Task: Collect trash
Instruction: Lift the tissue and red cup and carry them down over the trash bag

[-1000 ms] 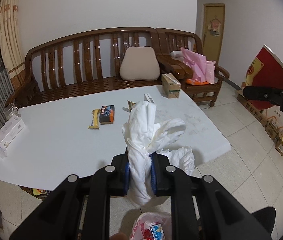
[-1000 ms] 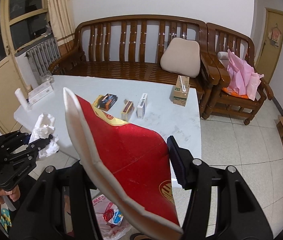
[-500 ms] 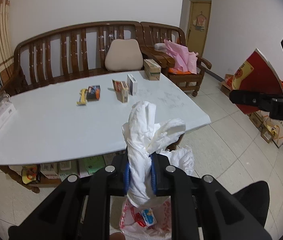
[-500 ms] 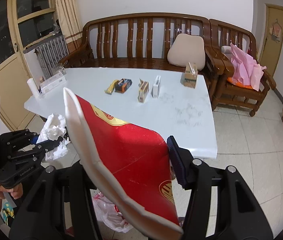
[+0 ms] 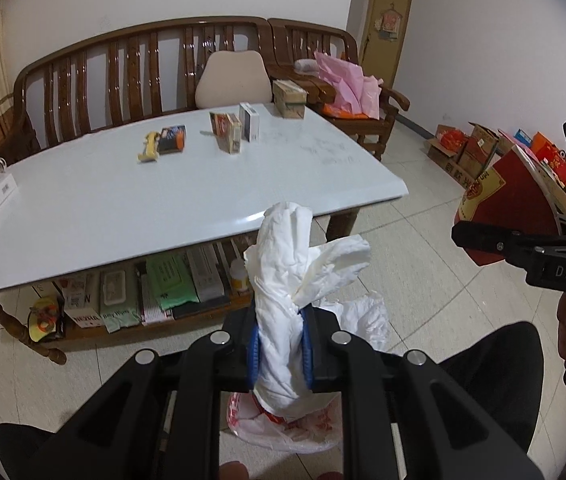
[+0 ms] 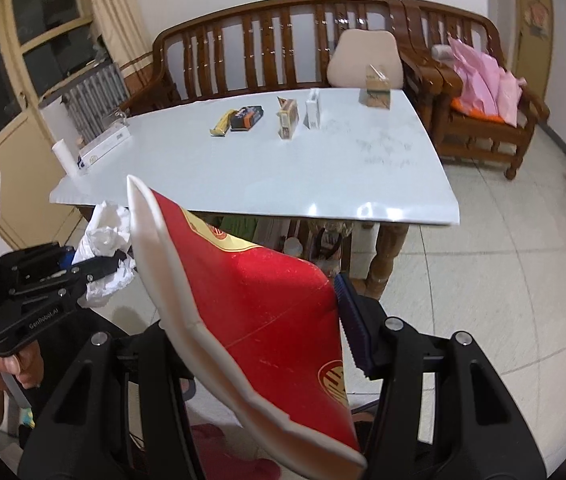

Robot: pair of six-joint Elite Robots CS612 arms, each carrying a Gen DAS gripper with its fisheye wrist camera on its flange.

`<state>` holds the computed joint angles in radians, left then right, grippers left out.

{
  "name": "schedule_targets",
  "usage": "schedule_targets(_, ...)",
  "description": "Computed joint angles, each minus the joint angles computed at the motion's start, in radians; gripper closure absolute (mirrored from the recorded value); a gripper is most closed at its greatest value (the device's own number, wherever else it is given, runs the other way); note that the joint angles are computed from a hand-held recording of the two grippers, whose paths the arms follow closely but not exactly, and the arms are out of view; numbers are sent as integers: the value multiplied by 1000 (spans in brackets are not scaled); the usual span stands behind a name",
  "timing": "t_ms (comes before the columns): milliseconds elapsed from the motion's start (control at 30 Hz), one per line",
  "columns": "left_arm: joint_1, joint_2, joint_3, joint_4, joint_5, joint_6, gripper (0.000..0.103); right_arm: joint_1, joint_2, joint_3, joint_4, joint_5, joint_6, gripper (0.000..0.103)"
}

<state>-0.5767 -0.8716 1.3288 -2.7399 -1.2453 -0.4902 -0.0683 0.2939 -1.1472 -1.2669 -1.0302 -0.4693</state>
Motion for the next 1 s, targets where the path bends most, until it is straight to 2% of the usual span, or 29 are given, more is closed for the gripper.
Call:
schedule_targets(233,-6,1,27,2,-28,-5,87,7,63,-93,-28,-105,4,50)
schedule_targets(467,-7,23,47,37,-62,-61,87,26,119,-150,-11,-157,7,50)
schedule_targets(567,-7,47,38,88,-76,-88,86,34,140,-152,15,-174,11,50)
schedule_targets(633,-1,68,30,119,-111,-113,86,37,148,-144,34,-177,22,50)
schedule_targets(733,3,96,15,173,-127,-136,86,44,165,-141,36,-213,35,50)
schedule_targets(1000,10,151,-16,271,-129,-183,86,62,201,-122,23,-300,75,50)
